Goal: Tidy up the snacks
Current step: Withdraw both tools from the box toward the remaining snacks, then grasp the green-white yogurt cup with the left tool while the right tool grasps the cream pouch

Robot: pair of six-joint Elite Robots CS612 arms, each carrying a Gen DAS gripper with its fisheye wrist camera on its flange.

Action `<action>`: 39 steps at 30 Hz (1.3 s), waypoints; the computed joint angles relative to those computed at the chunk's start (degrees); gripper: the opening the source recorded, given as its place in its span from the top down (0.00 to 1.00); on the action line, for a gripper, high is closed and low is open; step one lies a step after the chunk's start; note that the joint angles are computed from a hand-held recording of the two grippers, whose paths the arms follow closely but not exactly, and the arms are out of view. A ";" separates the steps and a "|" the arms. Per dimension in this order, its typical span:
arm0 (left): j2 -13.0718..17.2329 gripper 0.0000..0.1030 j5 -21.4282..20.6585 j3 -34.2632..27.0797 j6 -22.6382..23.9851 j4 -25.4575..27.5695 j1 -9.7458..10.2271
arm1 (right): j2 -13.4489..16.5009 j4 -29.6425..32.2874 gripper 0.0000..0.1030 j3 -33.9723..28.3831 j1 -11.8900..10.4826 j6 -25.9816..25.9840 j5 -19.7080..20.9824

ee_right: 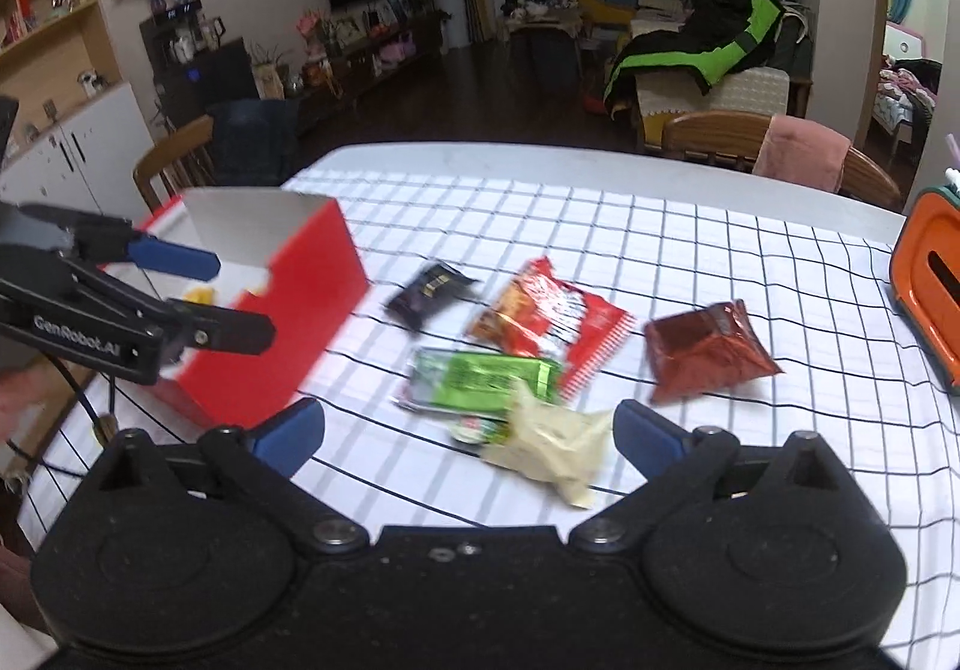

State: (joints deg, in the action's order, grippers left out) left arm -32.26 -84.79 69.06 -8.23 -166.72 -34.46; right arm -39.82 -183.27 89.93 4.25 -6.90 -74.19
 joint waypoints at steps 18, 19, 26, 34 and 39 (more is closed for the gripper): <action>5.52 0.17 7.49 -7.55 -7.41 9.73 -2.24 | 7.55 11.84 0.05 -10.03 -1.71 3.72 1.98; 5.63 0.17 8.54 -7.62 -7.83 9.86 -2.45 | 7.83 12.20 0.06 -10.41 -1.62 5.20 1.45; 7.01 0.17 10.23 -9.87 -10.21 13.48 -3.01 | 8.77 13.18 0.14 -11.73 -1.53 13.08 1.15; 8.38 0.17 7.22 -12.93 -13.07 17.91 -2.81 | 8.66 13.82 0.43 -11.81 -1.33 11.47 1.03; 9.33 0.17 5.13 -15.24 -12.90 19.88 -2.89 | 8.10 12.90 0.49 -10.62 -2.05 10.48 1.70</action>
